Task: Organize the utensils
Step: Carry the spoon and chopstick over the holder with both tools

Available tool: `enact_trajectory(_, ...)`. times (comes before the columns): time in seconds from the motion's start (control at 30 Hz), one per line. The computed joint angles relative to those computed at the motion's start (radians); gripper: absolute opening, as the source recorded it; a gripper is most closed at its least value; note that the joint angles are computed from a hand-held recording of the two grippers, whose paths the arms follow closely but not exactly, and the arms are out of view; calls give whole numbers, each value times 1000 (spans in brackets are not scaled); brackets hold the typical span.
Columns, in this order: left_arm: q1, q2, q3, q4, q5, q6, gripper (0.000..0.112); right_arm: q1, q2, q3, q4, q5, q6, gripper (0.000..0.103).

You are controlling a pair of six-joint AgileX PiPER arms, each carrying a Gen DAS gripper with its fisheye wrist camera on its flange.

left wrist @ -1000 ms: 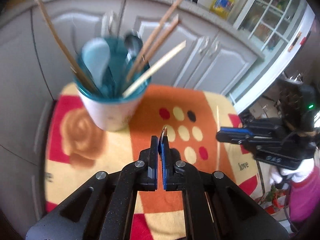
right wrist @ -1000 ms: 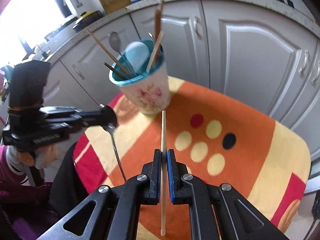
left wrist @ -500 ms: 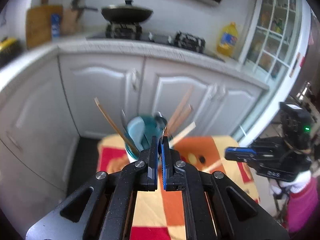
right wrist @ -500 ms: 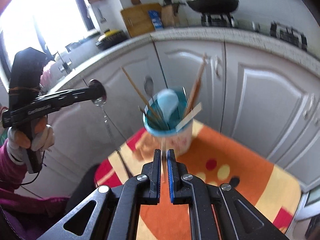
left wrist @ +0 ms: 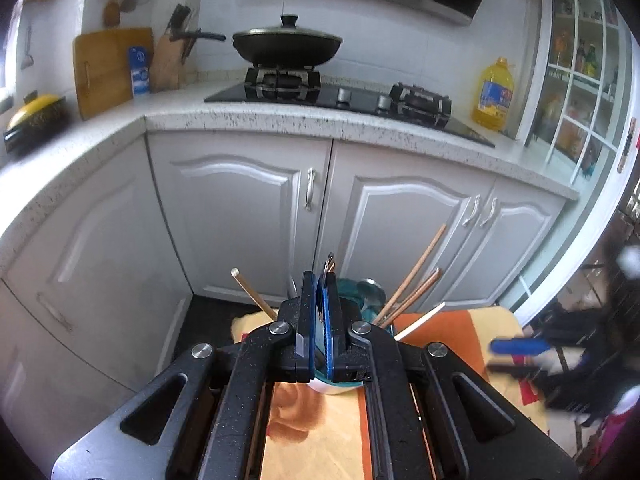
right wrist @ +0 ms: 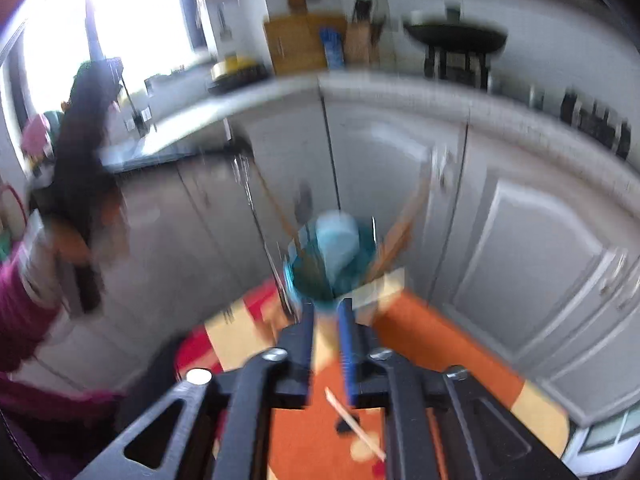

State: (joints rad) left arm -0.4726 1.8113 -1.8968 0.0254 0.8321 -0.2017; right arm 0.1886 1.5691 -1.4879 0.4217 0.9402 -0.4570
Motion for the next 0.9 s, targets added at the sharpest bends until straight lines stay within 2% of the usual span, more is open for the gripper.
enact_trajectory(0.03, -4, 2, 3, 1, 0, -3, 1, 8, 8, 52, -33, -25, 13, 30)
enact_trajectory(0.17, -9, 26, -9, 4, 9, -10, 1, 78, 104, 193, -185, -88, 32, 30)
enact_trajectory(0.37, -1, 30, -22, -3, 22, -10, 1, 129, 265, 185, -281, -118, 10, 30)
enact_trajectory(0.47, 4, 31, -25, -7, 31, -8, 1, 154, 347, 130, -317, -72, -4, 26)
enact_trajectory(0.5, 5, 28, -17, -9, 28, -7, 1, 161, 343, 138, -321, -90, -16, 21)
enact_trajectory(0.6, 10, 30, -8, -10, 25, -10, 2, 151, 365, 102, -310, -70, -2, 8)
enact_trajectory(0.7, 14, 27, 2, -14, 23, -16, 2, 117, 358, 86, -251, -38, -14, 4)
enact_trajectory(0.83, 24, 9, 23, -8, 10, -14, 2, -30, 234, 115, 29, 32, -143, 4)
enact_trajectory(0.9, 28, 6, 26, -8, 7, -18, 2, -85, 176, 125, 121, 56, -178, 4)
